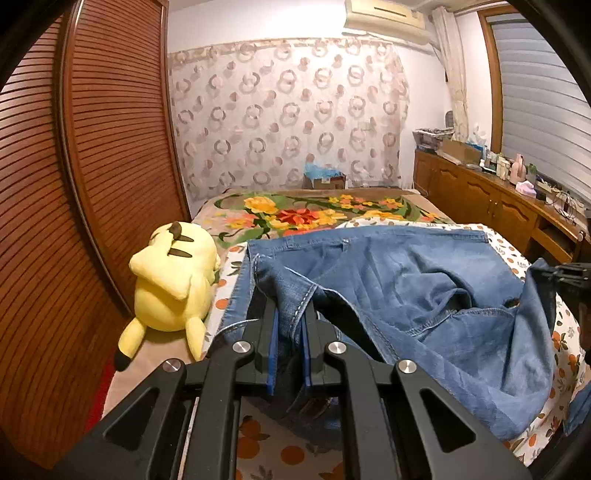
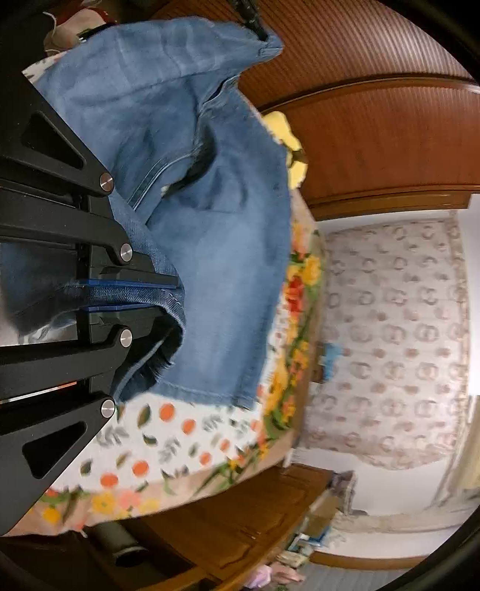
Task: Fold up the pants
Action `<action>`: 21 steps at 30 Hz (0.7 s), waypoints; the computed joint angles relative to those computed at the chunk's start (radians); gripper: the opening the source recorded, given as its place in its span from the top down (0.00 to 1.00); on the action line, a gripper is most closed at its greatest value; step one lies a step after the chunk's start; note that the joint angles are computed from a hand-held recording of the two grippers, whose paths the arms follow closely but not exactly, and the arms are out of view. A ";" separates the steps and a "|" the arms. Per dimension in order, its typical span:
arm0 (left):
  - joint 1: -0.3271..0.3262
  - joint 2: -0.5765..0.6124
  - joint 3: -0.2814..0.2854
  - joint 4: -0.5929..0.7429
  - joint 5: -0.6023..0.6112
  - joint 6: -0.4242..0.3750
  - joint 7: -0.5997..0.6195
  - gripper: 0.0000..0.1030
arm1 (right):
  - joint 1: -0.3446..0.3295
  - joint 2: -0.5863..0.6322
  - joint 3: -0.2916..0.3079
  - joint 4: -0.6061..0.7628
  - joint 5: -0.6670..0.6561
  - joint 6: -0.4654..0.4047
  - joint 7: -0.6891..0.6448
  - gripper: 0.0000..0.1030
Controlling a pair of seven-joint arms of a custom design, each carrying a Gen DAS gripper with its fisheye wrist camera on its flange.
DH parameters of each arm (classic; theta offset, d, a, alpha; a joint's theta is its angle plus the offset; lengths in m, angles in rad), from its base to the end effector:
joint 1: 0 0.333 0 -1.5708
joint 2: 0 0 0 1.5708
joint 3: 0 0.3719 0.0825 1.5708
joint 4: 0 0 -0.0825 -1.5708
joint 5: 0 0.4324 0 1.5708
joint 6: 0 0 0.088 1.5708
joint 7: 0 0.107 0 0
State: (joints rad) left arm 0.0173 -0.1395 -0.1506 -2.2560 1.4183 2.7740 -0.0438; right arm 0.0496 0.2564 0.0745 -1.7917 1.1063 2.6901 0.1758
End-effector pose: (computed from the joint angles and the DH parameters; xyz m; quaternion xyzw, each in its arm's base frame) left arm 0.5475 -0.1196 0.4945 -0.6913 0.5334 -0.2756 0.4021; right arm 0.7209 0.0557 0.4974 -0.7933 0.4003 -0.2068 0.4096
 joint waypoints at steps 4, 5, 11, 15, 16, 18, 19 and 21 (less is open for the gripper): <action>-0.005 0.003 -0.004 -0.003 -0.011 -0.006 0.013 0.89 | -0.001 0.028 -0.011 0.012 -0.058 -0.038 0.077 0.77; -0.006 0.002 -0.003 -0.006 -0.015 -0.006 0.015 0.89 | -0.008 0.026 -0.009 0.009 -0.048 -0.042 0.075 0.72; -0.007 0.002 -0.005 -0.008 -0.015 -0.004 0.012 0.89 | -0.055 -0.071 -0.015 -0.098 0.128 -0.045 -0.082 0.55; -0.011 0.006 -0.006 -0.011 -0.013 -0.004 0.005 0.89 | -0.055 -0.132 -0.052 -0.186 0.182 -0.045 -0.137 0.55; -0.011 0.008 -0.006 -0.010 -0.013 -0.005 0.006 0.89 | -0.055 -0.144 -0.063 -0.207 0.184 -0.048 -0.142 0.55; -0.012 0.009 -0.006 -0.010 -0.010 -0.004 0.001 0.89 | -0.053 -0.171 -0.080 -0.251 0.181 -0.056 -0.141 0.55; -0.012 0.009 -0.006 -0.010 -0.007 -0.006 -0.002 0.89 | -0.052 -0.173 -0.088 -0.265 0.173 -0.057 -0.133 0.55; -0.013 0.012 -0.007 -0.004 0.001 -0.012 -0.012 0.89 | -0.047 -0.188 -0.098 -0.288 0.150 -0.068 -0.108 0.54</action>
